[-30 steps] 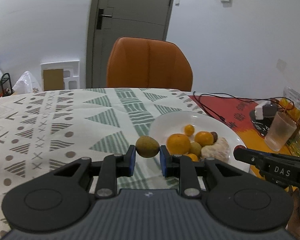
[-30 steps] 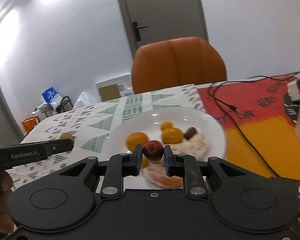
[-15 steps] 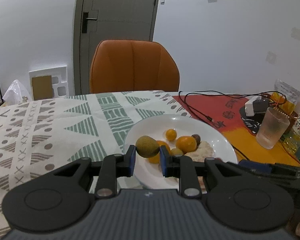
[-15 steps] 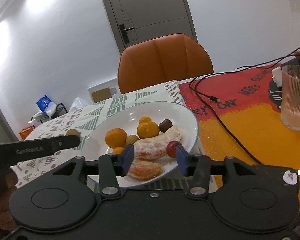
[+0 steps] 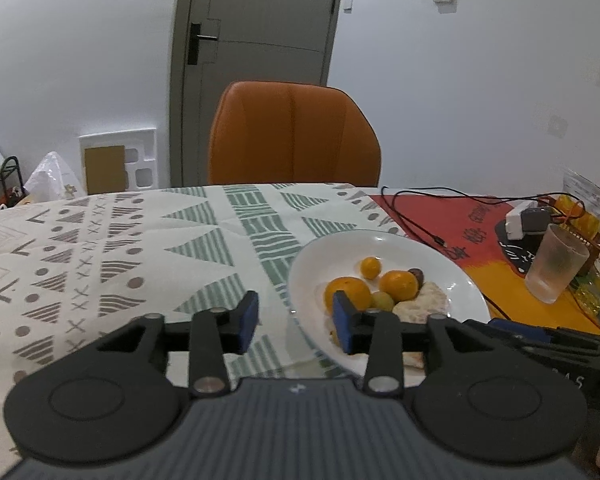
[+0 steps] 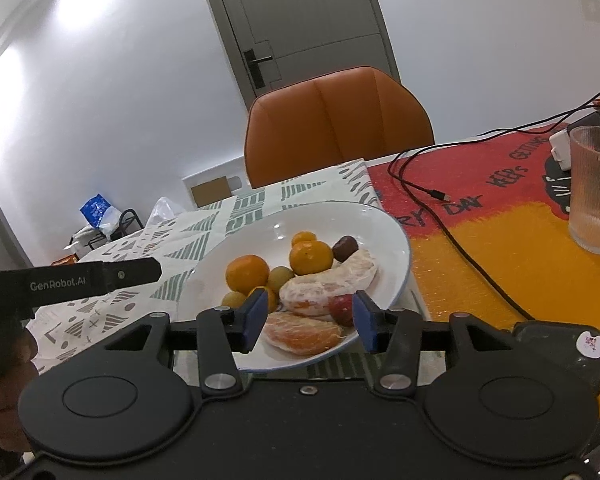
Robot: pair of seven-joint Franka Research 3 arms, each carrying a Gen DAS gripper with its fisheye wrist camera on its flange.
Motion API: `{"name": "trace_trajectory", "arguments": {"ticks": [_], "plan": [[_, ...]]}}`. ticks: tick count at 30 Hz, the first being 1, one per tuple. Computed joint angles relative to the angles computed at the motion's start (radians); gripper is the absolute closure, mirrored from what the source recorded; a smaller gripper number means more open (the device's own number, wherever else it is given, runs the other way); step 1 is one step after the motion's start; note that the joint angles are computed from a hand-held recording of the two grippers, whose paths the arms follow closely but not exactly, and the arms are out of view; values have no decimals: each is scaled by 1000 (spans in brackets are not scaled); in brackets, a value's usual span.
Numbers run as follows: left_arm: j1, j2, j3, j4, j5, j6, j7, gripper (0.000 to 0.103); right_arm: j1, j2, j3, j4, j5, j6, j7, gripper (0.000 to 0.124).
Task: Organize fruits
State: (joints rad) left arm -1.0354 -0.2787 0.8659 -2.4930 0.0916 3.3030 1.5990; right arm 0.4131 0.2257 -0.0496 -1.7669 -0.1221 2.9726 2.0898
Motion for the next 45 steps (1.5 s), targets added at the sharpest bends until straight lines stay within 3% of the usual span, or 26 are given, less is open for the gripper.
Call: {"name": "trace_trajectory", "arguments": {"ticks": [7, 10, 16, 21, 27, 45], "plan": [[163, -36, -115, -39, 45, 7, -25, 32, 15, 4, 6, 24, -2, -18, -4, 76], [252, -42, -185, -51, 53, -3, -38, 22, 37, -6, -12, 22, -46, -28, 37, 70], [412, -68, -305, -83, 48, -15, -55, 11, 42, -23, -4, 9, -97, -28, 95, 64], [460, -111, -330, -102, 37, -62, -31, 4, 58, -35, -12, 12, -166, -28, 156, 34], [558, -167, -404, -139, -14, -83, 11, 1, 64, -45, 3, 18, -213, -29, 187, 21], [731, -351, -493, -236, -87, -173, 131, 0, 65, -94, 74, 15, -255, -104, 207, 21]]}}
